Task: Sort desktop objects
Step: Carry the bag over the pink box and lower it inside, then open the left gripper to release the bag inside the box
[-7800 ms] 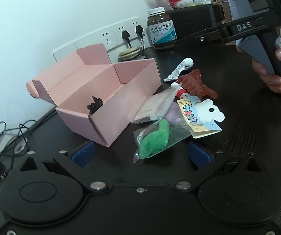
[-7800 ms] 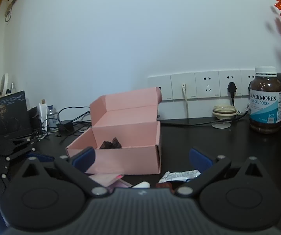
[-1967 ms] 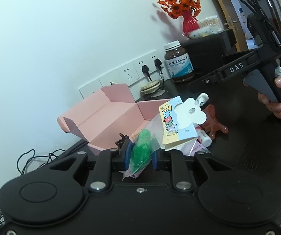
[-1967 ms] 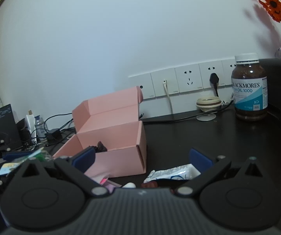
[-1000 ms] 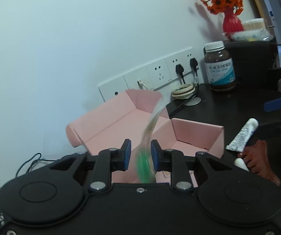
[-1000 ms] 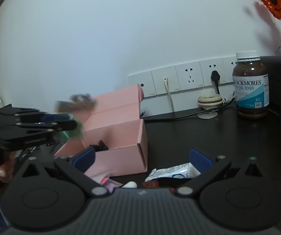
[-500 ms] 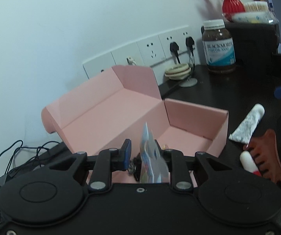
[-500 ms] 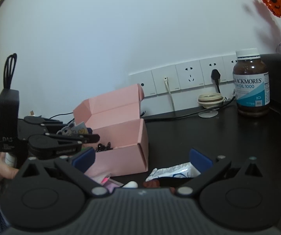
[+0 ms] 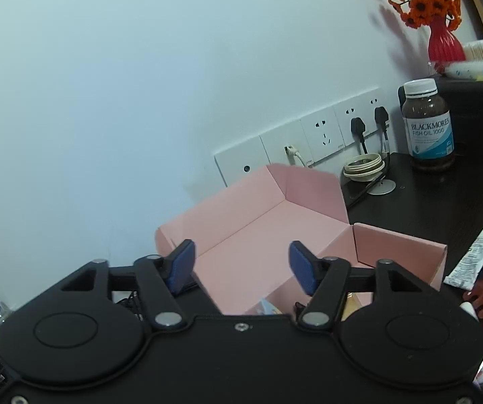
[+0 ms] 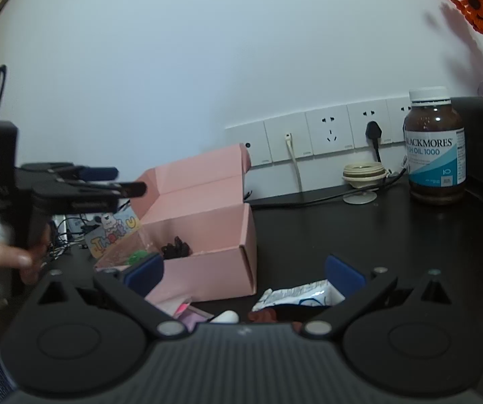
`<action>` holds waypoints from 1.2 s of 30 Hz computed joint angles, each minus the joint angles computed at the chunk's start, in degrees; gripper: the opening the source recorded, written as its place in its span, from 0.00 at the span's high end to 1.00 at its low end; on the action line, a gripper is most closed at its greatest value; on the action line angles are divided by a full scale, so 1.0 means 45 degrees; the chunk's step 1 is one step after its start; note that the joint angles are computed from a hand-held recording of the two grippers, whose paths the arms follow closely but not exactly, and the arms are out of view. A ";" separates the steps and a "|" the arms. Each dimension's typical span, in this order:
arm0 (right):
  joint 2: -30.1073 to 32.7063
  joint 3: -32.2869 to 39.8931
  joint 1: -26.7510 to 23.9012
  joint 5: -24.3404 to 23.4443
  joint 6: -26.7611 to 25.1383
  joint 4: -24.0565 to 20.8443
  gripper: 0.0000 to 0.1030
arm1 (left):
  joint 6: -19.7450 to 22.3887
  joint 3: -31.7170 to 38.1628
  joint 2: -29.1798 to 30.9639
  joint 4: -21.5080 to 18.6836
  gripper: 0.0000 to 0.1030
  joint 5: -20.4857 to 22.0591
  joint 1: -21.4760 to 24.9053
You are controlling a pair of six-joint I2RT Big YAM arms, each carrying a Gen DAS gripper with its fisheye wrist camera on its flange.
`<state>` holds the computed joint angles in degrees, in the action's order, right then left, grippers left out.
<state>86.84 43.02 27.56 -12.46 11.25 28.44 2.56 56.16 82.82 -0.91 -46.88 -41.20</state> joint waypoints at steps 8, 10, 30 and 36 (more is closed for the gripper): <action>-0.0028 -0.0030 0.0114 0.0101 -0.0310 0.0028 0.01 | 0.0297 -0.1252 -0.0829 -0.0902 0.00 -0.0292 -0.1352; -0.0037 -0.0031 0.0166 0.0156 -0.0460 0.0015 0.01 | 0.0331 -0.1357 -0.0630 -0.0689 0.02 -0.0540 -0.1593; -0.0008 0.0093 -0.0053 -0.0008 0.0230 -0.0374 0.01 | 0.1073 -0.3739 -0.1289 0.3690 0.00 0.0572 -0.1580; -0.0052 0.0136 0.0111 0.1159 0.0136 -0.0582 0.01 | 0.1207 -0.4881 -0.1091 0.6726 0.00 0.0651 -0.1322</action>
<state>86.61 43.63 28.06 -7.25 11.86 25.82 8.00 34.19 77.92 29.36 -43.95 -47.15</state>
